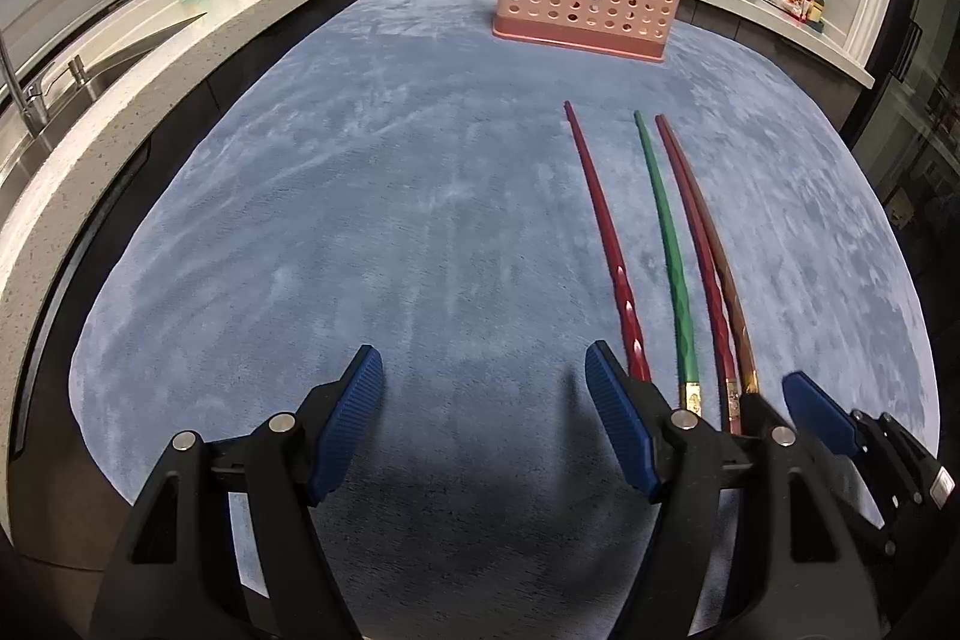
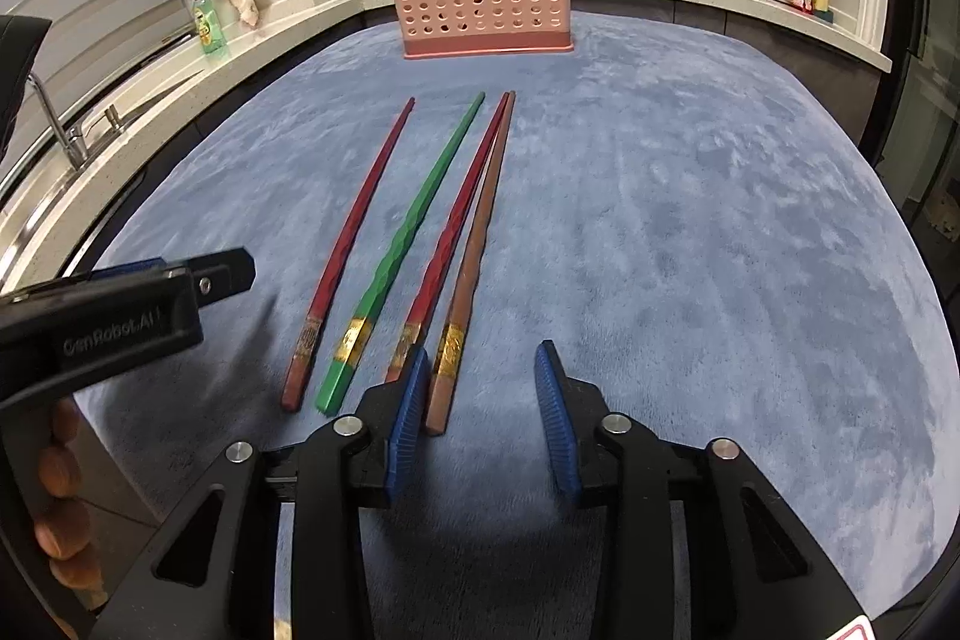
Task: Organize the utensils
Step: 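Grasp a brown chopstick with the right tool while the left tool grasps a dark red chopstick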
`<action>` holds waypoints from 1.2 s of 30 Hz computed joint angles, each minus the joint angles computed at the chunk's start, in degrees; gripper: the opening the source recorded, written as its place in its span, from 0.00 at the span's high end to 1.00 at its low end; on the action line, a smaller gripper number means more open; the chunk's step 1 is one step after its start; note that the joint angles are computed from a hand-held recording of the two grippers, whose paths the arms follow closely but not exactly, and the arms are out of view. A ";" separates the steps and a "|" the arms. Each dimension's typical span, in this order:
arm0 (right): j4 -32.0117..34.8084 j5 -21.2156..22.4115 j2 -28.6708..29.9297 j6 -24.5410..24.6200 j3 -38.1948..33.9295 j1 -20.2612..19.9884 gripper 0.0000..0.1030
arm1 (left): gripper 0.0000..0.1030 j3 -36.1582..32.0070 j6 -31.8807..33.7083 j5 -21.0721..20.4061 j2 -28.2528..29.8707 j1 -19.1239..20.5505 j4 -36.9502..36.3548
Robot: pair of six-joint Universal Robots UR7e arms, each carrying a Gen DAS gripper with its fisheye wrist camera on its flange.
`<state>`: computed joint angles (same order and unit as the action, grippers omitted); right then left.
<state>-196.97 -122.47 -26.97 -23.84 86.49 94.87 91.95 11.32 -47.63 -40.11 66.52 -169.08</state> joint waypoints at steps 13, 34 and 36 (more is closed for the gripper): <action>-0.16 0.63 -2.64 3.35 2.96 -1.11 0.93 | 0.31 1.58 0.33 -1.92 -0.38 -0.86 -0.05; -0.63 1.25 -4.08 4.93 5.42 -1.39 0.93 | 0.30 1.73 -0.72 -1.57 1.02 -0.51 1.86; -0.68 1.30 -4.08 4.92 5.44 -1.39 0.93 | 0.32 1.81 -0.10 -0.78 1.36 -0.63 1.22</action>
